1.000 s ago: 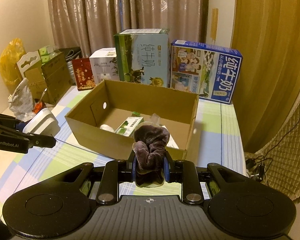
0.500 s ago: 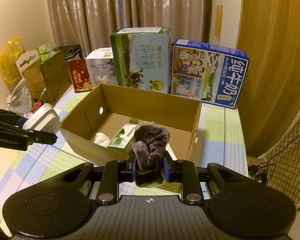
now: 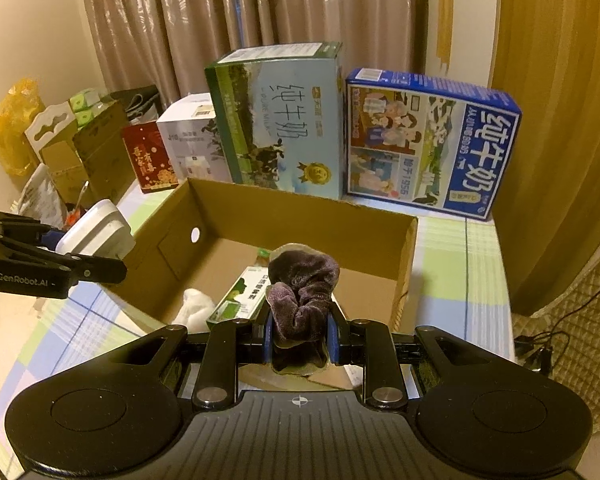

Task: Organize objects
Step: 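Lower the night-light and scrunchie into the cardboard box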

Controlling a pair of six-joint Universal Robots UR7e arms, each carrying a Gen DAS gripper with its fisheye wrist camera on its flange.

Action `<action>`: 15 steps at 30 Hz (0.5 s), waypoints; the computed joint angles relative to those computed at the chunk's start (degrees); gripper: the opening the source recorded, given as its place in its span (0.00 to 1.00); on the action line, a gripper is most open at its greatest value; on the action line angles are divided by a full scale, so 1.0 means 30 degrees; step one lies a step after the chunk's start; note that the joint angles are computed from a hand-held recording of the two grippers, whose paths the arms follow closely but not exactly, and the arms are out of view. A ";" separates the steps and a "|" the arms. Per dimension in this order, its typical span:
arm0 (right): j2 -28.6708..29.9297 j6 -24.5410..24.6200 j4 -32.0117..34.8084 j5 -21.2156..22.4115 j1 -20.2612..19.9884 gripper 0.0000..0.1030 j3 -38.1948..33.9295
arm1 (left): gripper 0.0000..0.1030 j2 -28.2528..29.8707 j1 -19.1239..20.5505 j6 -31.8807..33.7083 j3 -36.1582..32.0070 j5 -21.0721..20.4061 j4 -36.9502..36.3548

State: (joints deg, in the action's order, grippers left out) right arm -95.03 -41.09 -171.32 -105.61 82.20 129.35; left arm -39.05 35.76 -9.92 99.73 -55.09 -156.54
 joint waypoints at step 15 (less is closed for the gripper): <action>0.1737 0.0601 0.0424 -0.0124 -0.0510 0.22 -0.1439 | 0.50 0.1547 0.1101 0.0608 -0.2068 -0.0263 0.0628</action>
State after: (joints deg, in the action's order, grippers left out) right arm -89.82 -39.28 -170.04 -105.99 80.67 125.03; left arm -34.41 39.06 -8.09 93.53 -55.88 -154.65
